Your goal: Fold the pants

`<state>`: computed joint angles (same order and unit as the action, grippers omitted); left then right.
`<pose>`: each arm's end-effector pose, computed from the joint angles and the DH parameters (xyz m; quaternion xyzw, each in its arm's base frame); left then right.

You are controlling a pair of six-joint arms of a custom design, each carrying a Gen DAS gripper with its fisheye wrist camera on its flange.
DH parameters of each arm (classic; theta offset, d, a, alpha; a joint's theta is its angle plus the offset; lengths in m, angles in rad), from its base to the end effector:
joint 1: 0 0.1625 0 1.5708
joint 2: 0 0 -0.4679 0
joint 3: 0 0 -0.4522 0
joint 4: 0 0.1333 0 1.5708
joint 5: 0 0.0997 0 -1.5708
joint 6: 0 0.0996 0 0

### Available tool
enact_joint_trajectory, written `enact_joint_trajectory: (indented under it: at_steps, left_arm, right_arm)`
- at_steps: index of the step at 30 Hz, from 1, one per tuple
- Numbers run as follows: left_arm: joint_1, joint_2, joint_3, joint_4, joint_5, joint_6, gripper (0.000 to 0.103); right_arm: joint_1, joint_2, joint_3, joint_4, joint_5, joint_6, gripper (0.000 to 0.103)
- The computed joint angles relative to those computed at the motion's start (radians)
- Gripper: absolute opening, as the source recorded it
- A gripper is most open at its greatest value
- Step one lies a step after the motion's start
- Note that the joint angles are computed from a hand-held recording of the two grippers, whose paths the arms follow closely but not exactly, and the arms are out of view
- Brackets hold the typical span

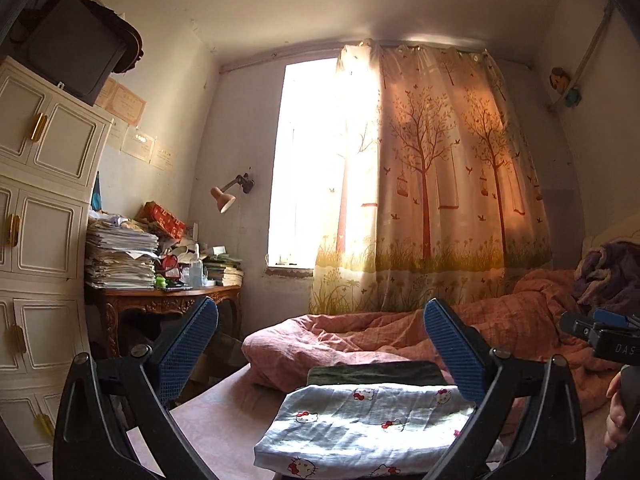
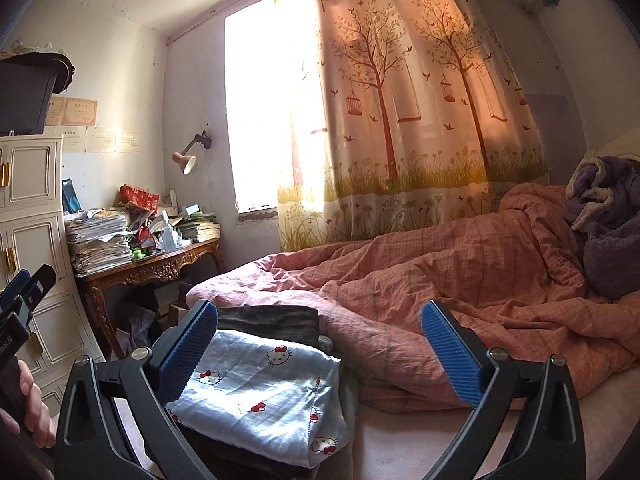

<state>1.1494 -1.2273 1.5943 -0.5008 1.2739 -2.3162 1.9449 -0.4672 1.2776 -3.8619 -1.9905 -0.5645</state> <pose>-0.1329 -0.6937 0.3547 0.2897 0.5936 -0.7098 0.2447 0.3892 -0.7378 0.1367 0.2012 -0.7075 0.6421 0.2158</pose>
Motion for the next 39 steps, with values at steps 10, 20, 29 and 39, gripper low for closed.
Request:
enact_joint_trajectory:
  at_steps: [10,20,29,39]
  left_arm:
    - [-0.090,-0.106,0.190,-0.105,-0.043,0.083,0.103]
    - [-0.145,-0.167,0.409,-0.226,-0.117,0.084,0.103]
    - [-0.104,-0.063,0.500,-0.348,-0.137,0.030,0.103]
    - [-0.065,0.070,0.503,-0.506,-0.245,0.100,0.103]
  right_arm:
    - [0.039,-0.100,0.208,-0.173,0.060,-0.046,0.102]
    - [-0.012,-0.217,0.504,-0.269,0.151,-0.049,0.102]
    - [-0.144,-0.114,0.609,-0.519,0.235,-0.201,0.102]
    - [-0.202,-0.059,0.596,-0.471,0.235,-0.217,0.102]
